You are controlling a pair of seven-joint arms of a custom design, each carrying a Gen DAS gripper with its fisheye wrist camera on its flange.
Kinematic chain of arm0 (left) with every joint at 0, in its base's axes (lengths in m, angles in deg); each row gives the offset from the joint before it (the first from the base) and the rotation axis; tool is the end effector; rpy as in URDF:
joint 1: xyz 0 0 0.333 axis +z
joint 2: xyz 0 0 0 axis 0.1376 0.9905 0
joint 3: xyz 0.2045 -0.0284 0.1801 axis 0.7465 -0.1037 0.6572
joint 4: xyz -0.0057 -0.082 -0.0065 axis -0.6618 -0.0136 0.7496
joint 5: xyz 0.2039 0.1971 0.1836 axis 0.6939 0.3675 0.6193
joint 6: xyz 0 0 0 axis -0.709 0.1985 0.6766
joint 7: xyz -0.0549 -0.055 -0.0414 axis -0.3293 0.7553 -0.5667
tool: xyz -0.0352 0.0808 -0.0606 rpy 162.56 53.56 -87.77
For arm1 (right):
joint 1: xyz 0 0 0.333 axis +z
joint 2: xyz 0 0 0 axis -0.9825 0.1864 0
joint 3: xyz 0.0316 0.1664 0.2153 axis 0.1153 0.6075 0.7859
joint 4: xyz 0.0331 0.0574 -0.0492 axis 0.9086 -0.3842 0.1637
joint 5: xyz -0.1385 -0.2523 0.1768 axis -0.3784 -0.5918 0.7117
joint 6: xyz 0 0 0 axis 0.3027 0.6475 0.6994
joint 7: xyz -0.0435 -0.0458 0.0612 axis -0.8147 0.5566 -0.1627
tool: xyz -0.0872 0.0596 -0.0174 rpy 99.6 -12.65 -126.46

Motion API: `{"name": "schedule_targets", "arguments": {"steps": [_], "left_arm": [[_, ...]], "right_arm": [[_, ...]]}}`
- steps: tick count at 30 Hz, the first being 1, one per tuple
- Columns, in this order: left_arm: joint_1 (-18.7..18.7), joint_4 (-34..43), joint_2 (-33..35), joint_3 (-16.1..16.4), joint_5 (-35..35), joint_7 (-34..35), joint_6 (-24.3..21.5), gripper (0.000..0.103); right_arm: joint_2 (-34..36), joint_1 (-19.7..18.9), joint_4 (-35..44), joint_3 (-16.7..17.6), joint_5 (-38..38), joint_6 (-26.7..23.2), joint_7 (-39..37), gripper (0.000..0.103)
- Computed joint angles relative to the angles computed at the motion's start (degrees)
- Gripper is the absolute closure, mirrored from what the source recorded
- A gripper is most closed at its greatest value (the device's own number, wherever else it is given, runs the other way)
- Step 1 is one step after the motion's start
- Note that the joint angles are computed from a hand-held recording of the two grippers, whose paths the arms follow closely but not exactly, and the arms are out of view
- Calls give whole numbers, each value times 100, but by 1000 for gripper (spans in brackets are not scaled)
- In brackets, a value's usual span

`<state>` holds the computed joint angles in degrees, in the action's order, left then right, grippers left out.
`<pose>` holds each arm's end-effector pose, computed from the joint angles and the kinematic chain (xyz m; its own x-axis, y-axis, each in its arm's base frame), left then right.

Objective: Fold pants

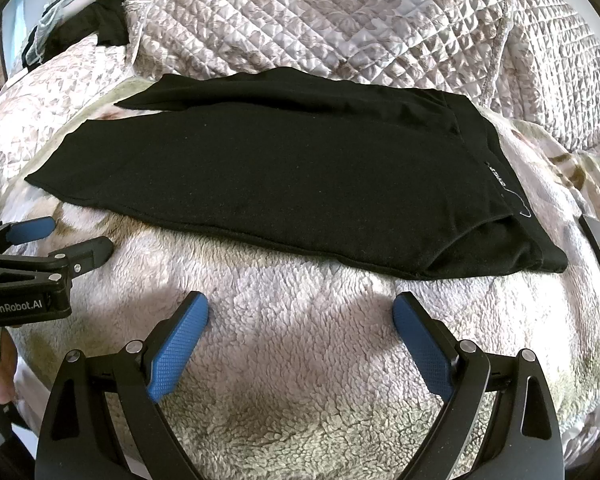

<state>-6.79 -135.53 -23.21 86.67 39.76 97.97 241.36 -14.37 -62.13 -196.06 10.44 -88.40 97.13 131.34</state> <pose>0.5953 -0.1599 0.3354 -0.0430 -0.9991 0.0003 -0.7995 0.0342 -0.5997 0.5830 0.1407 0.3334 0.1811 -0.9835 0.0039 -0.7472 -0.1401 -0.6497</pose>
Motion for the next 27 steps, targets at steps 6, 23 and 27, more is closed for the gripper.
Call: {"name": "schedule_targets", "arguments": {"steps": [6,23,27], "left_arm": [[0,3,2,-2,-12,12,-4,1],[-100,-88,-2,107,88,-128,149,0],[-107,-162,-58,125,113,-148,193,0]], "right_arm": [[-3,-20,8,20,19,-9,-29,10],[-17,-307,174,340,179,-405,-278,9],[-13,-432,139,473,279,-358,-427,9]]}}
